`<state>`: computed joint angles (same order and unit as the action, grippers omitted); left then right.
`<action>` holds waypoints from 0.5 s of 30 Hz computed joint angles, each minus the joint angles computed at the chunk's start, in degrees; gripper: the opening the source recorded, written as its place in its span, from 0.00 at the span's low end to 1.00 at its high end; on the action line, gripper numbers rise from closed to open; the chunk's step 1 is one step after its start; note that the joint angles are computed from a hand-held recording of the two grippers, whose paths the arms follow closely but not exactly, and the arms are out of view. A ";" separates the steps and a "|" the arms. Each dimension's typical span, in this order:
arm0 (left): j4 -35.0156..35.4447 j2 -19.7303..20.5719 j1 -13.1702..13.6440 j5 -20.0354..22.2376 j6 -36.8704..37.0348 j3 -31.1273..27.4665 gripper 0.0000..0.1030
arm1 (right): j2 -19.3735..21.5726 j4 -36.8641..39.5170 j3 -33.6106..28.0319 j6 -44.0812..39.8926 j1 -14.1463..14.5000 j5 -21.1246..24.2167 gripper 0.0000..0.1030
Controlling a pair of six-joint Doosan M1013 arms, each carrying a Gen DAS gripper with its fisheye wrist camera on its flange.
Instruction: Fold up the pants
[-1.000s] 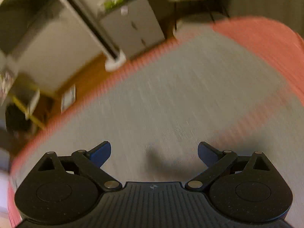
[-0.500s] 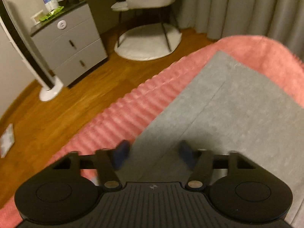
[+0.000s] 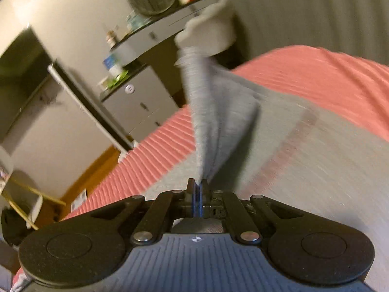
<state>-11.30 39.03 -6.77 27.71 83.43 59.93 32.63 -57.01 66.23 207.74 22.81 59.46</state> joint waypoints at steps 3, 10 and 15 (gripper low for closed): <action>-4.30 -0.25 0.73 2.02 3.19 -0.64 1.00 | -1.64 -1.41 5.81 8.60 1.25 0.59 0.03; -22.94 2.22 2.88 10.61 15.37 -8.30 1.00 | -3.67 -4.80 11.28 12.38 -2.31 -9.74 0.35; -16.44 12.42 2.50 23.08 7.90 -28.57 0.99 | -3.58 -5.50 12.43 17.36 -3.27 -13.02 0.38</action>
